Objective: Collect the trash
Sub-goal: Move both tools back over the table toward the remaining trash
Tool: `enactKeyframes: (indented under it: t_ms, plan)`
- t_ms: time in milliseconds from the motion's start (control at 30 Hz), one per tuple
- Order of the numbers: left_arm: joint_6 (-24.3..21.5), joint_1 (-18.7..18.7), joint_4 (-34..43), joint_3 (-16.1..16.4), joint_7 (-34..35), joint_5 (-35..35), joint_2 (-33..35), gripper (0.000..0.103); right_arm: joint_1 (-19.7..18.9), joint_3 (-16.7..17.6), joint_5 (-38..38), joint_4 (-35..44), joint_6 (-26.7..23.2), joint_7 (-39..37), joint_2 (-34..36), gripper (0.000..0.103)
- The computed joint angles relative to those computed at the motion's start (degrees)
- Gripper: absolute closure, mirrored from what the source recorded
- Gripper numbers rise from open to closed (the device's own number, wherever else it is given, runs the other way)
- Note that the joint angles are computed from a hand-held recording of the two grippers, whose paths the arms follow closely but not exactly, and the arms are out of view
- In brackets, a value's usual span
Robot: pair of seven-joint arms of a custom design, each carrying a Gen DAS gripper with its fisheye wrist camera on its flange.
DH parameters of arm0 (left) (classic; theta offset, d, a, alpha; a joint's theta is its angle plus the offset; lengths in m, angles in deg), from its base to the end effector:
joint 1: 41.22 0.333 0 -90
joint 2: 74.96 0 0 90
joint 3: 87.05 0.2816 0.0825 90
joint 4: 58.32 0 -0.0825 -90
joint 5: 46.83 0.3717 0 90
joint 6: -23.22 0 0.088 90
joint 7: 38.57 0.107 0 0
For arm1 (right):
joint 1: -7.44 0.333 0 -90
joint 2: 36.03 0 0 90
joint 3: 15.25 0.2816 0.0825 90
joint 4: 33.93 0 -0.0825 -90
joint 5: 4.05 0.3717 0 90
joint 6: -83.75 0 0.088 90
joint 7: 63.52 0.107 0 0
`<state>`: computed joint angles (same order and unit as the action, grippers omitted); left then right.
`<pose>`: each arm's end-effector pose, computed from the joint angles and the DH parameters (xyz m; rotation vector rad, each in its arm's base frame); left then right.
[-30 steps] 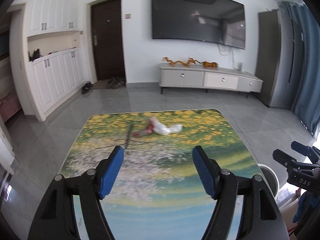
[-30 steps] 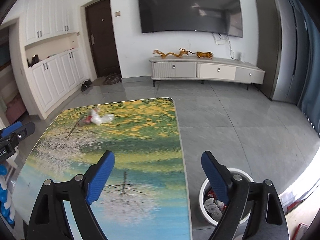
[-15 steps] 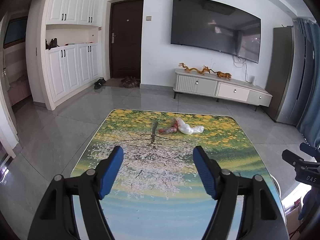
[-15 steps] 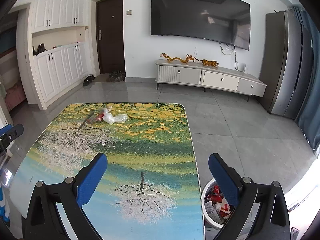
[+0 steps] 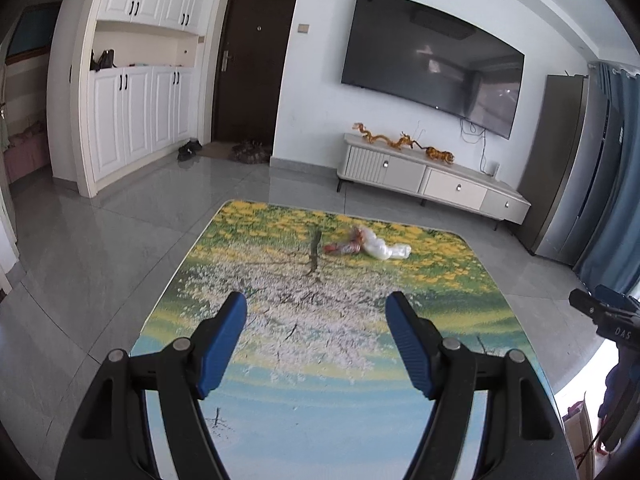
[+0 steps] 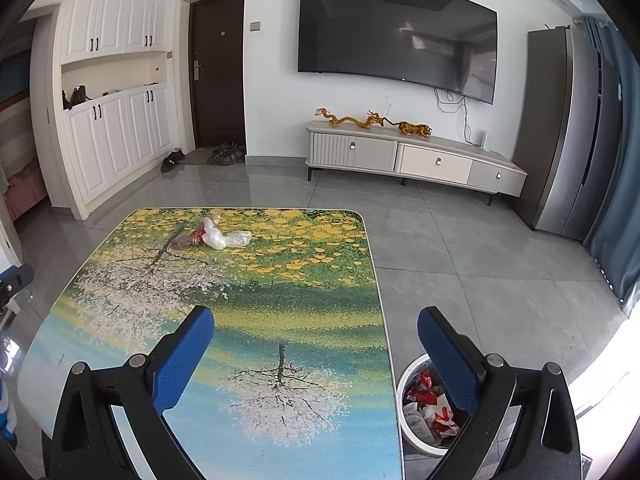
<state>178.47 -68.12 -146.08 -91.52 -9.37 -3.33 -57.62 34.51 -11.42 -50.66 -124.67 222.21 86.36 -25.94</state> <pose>0.5710 -0.3677 0.5508 -1.6522 1.6928 -1.0836 0.5583 0.3257 0.5777 -1.6170 1.7324 -0.8945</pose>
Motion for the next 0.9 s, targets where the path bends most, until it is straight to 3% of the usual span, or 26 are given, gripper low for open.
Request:
enactKeyframes:
  t_ms: [533, 900]
  plan:
    - [-1.11, 1.22, 3.04, -0.27, 9.65, -9.79, 4.77, 0.033, -0.88, -0.77, 6.11, 2.42, 1.60, -5.15, 4.08, 0.001]
    - [-6.12, 0.65, 16.38, -0.21, 21.71, -20.28, 15.52, 0.033, -2.04, -1.58, 14.70, 8.48, 4.13, -14.25, 11.16, 0.001]
